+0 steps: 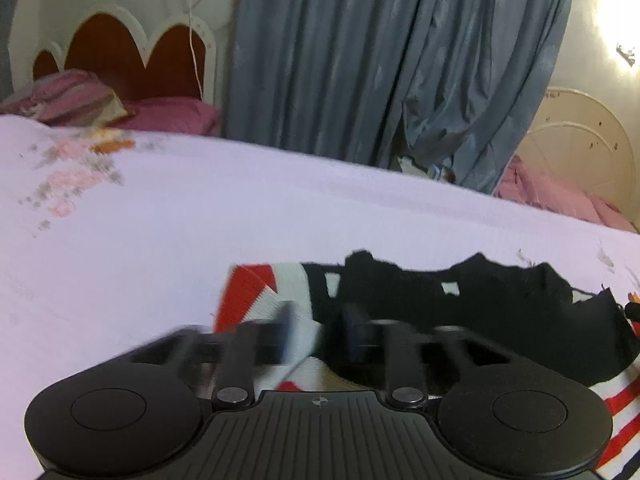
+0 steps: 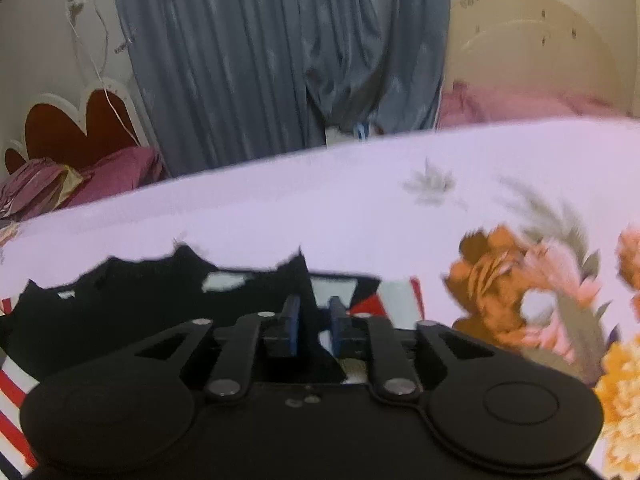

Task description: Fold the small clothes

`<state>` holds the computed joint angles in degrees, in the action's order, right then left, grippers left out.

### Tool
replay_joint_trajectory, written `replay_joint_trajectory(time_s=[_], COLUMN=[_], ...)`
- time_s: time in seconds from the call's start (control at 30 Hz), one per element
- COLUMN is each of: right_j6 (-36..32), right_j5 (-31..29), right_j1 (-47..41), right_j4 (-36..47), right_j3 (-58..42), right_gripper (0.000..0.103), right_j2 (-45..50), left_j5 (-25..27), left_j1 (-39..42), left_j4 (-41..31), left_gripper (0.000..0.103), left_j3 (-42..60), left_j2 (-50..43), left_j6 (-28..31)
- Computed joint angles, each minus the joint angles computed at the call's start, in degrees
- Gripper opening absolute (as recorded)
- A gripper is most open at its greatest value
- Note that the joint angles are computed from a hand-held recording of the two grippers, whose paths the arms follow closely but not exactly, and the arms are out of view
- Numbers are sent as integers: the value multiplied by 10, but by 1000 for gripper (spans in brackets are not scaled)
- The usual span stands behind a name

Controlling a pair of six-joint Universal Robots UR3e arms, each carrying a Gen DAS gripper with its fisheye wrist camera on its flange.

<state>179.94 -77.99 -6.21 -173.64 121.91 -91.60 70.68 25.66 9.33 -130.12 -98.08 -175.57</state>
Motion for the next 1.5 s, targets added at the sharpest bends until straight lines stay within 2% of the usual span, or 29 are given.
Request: replay_joint_trajectory(time_s=[0.07, 0.13, 0.17, 0.23, 0.3, 0.4, 0.53, 0.63, 0.7, 0.8, 0.93, 1.07, 1.3, 1.5], right_j6=[-2, -4, -4, -5, -6, 4, 12, -14, -26, -41, -49, -22, 22, 58], right_j5=[6, 12, 18, 23, 17, -1, -40, -67, -92, -82, -72, -122, -115, -138], right_j1=[3, 11, 18, 39, 66, 116, 164, 169, 161, 111, 74, 116, 175, 245], right_j4=[-4, 4, 12, 27, 36, 36, 12, -3, -10, -22, -13, 8, 31, 19], right_j3=[16, 21, 26, 25, 12, 3, 2, 24, 47, 105, 145, 130, 120, 97], right_gripper=[22, 21, 21, 21, 21, 21, 22, 20, 20, 18, 18, 22, 24, 24], right_j2=[-23, -38, -47, -50, -38, -15, 13, 6, -14, -65, -114, -117, -139, -101], left_j5=[-4, -36, -78, -115, -129, -109, -54, -27, -36, -65, -64, -62, -99, -101], left_j1=[6, 21, 35, 35, 13, -36, -81, -76, -47, 5, 21, 28, 50, 22], left_j4=[25, 6, 9, -35, -79, -83, -89, -54, -51, -80, -88, -126, -227, -250], left_gripper=[66, 66, 66, 66, 66, 66, 66, 66, 66, 66, 66, 66, 66, 67], left_j3=[-32, -47, -61, -70, -64, -47, -32, -63, -90, -121, -128, -132, -151, -168], left_j2=[31, 62, 76, 113, 128, 106, 70, 66, 88, 134, 145, 182, 288, 325], left_j6=[3, 29, 47, 68, 85, 73, 58, 90, 114, 142, 156, 145, 161, 161])
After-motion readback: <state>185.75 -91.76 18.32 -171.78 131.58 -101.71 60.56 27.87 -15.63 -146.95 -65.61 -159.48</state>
